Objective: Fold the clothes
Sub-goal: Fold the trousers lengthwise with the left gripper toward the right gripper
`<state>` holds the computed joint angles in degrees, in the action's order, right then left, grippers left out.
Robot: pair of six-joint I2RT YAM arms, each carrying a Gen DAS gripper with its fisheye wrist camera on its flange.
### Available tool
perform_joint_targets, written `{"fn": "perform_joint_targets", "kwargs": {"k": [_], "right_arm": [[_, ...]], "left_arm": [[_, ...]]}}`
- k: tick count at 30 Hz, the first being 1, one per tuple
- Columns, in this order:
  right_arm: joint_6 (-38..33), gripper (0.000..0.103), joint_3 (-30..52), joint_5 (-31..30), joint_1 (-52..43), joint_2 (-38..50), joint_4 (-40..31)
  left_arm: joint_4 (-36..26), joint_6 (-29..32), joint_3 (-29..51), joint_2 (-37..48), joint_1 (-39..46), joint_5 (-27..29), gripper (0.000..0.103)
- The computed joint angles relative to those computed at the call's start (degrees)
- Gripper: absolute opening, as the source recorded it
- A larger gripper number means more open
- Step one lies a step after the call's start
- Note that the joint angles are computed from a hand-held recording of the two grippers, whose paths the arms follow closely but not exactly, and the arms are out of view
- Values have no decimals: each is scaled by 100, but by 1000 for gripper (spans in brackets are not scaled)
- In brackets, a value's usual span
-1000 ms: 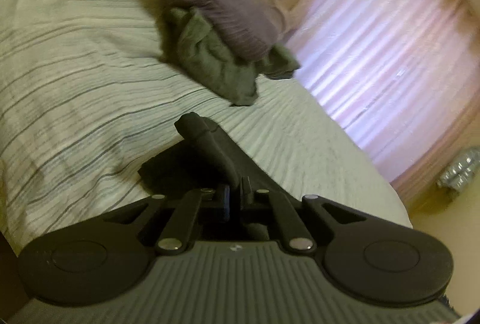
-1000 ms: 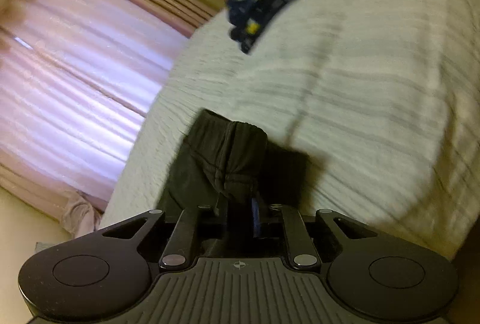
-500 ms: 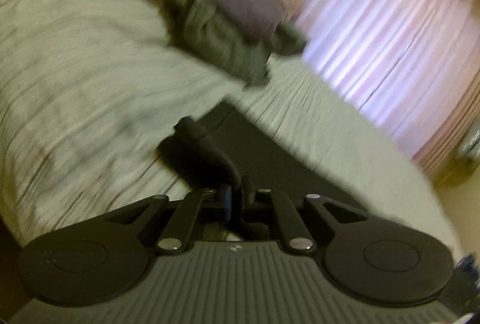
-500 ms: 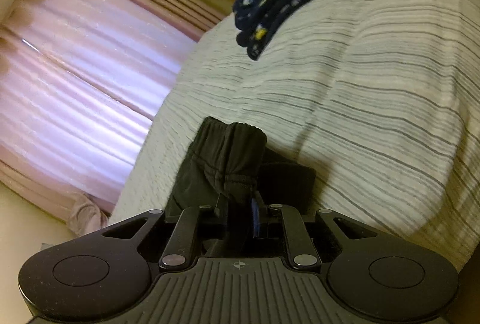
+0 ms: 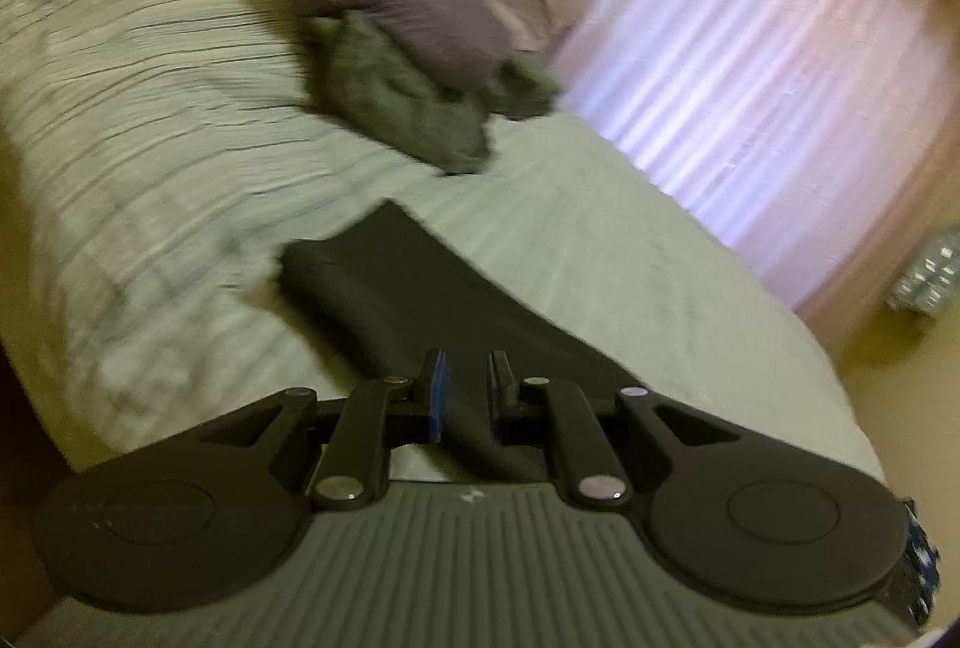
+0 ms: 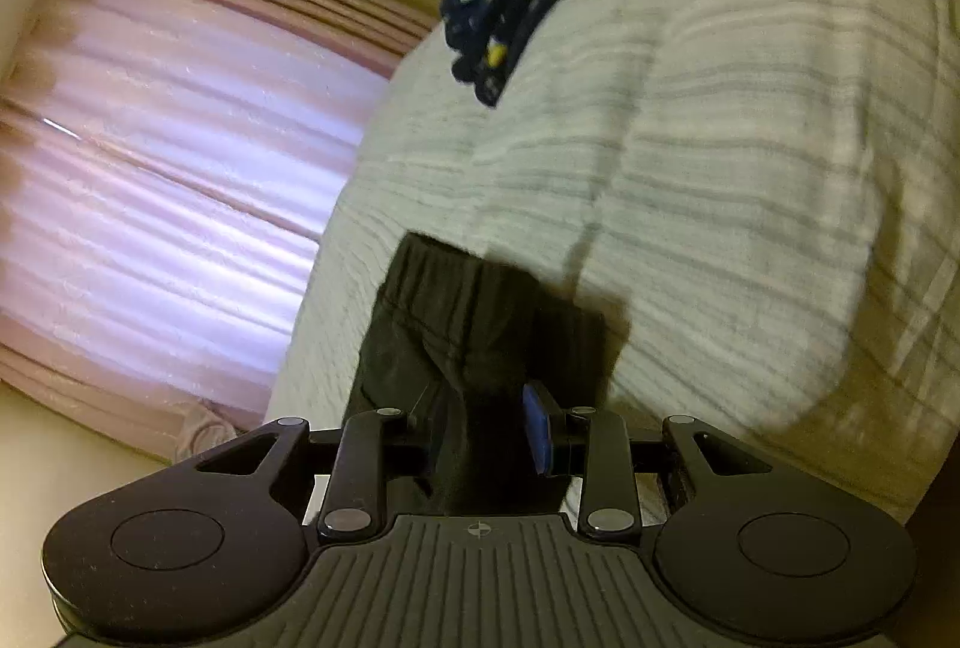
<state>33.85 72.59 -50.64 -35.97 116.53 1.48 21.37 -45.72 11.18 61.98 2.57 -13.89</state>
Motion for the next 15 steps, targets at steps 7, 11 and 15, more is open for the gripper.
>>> {"fn": "perform_joint_targets", "kwargs": {"k": [7,11,15], "right_arm": [[-514,7,-15,116,121,-183,-145],[-891,7,122,322,110,-95,-655],[-588,19,-220,492,93,-118,-387]], "left_arm": [[362,308,815,1210,-549,120,10],[275,554,1228,1612,-925,307,10],[18,613,1625,1952,-1272,459,10]]}}
